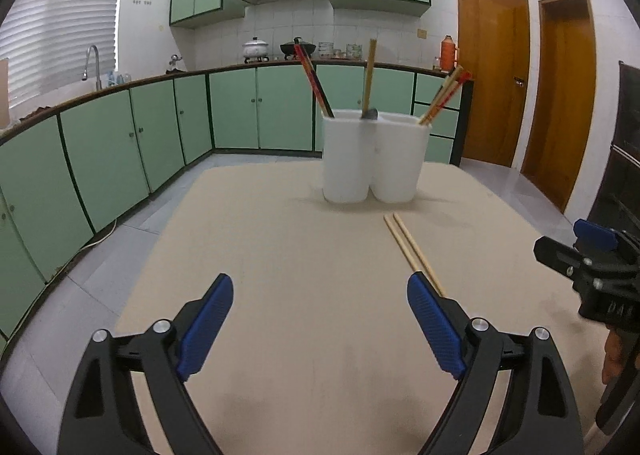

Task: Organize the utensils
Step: 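Move both tools back over the two red-patterned chopsticks, then lower the open right tool toward the red-patterned chopsticks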

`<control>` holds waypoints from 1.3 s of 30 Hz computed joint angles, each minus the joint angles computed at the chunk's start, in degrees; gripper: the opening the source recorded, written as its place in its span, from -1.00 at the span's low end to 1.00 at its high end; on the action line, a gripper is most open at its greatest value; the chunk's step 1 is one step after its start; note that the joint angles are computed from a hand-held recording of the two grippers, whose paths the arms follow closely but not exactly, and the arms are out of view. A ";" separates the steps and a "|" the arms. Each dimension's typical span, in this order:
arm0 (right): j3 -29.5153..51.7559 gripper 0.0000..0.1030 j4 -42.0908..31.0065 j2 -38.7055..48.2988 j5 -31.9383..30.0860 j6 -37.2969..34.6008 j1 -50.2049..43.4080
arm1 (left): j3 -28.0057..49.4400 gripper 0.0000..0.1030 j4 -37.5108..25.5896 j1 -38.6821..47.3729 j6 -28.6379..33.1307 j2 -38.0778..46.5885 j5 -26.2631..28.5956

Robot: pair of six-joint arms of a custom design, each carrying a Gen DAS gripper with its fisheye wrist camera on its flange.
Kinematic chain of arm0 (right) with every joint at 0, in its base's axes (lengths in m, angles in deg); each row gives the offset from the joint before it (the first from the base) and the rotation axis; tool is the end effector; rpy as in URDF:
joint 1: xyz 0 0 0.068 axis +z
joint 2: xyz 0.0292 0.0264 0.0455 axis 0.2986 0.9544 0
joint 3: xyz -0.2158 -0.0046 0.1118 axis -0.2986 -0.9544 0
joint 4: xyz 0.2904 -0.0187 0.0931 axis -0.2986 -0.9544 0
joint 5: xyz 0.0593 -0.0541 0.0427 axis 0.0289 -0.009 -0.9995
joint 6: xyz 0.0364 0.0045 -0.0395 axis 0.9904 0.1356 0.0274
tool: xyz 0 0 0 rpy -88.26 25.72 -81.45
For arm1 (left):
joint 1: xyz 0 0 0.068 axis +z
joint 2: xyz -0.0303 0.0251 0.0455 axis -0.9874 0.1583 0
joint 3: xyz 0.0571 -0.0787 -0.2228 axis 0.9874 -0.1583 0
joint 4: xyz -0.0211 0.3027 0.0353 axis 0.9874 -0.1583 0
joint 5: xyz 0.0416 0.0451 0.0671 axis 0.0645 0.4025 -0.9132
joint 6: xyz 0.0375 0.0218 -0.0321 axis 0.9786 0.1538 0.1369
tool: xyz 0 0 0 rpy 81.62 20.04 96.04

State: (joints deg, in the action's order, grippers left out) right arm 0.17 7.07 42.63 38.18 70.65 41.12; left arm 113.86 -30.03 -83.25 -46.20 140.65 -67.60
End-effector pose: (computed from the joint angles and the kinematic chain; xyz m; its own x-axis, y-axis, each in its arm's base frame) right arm 0.2843 0.1164 0.1519 -0.5308 -0.1016 -0.8414 -0.1561 0.9875 -0.0207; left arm 0.3034 -0.0143 0.1682 -0.5396 0.0354 -0.8412 0.0889 0.9959 -0.0150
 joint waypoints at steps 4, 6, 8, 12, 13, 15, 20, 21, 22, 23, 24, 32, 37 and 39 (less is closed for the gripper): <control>-2.75 0.64 0.68 -0.70 0.83 0.64 3.56 | -2.47 0.69 -0.94 1.46 -0.62 -2.15 0.82; -2.16 0.51 -0.84 0.89 0.76 1.49 4.85 | -3.08 0.69 -1.54 2.15 -0.96 -3.07 1.10; -1.96 0.43 -1.50 1.73 1.02 2.81 5.91 | -4.13 0.69 -1.81 2.69 -1.20 -4.25 1.34; -0.98 0.23 -2.51 3.62 2.39 3.95 8.17 | -6.12 0.69 -2.22 2.38 -1.23 -6.88 0.66; -0.99 0.18 -2.82 3.82 2.17 4.29 8.49 | -6.61 0.69 -2.30 2.17 -1.04 -7.55 0.46; -0.61 0.12 -3.81 4.69 1.40 4.78 8.80 | -7.19 0.69 -2.38 2.05 -0.80 -8.33 0.50; 1.47 -0.15 -6.11 7.71 1.06 6.46 9.21 | -8.70 0.69 -2.35 2.03 -0.33 -10.40 0.30; 1.44 -0.17 -6.34 7.79 0.70 6.52 8.93 | -9.00 0.69 -2.27 2.01 -0.28 -10.71 0.18; 1.80 -0.19 -6.79 8.28 0.31 6.98 8.82 | -9.13 0.69 -2.23 2.10 -0.23 -10.86 0.14; 1.64 -0.20 -6.66 8.26 0.48 7.15 8.90 | -9.38 0.69 -2.25 2.34 -0.22 -11.15 0.33; 1.41 -0.20 -6.55 8.10 0.75 7.05 9.00 | -9.40 0.69 -2.24 2.47 -0.41 -11.24 0.44; 1.86 -0.24 -5.86 9.53 3.17 6.50 9.96 | -9.91 0.69 -1.84 2.10 -0.65 -11.58 0.30; 1.44 -0.57 -4.81 9.56 2.80 4.98 10.50 | -9.65 0.69 -1.82 1.17 -1.42 -11.26 -0.13; 1.10 -0.73 -4.59 9.13 1.69 5.07 9.96 | -9.26 0.69 -1.72 0.51 -1.61 -10.87 -0.54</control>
State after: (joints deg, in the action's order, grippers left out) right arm 1.27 2.48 51.76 39.87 75.72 51.08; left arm 104.60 -31.76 -82.74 -47.81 129.78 -68.14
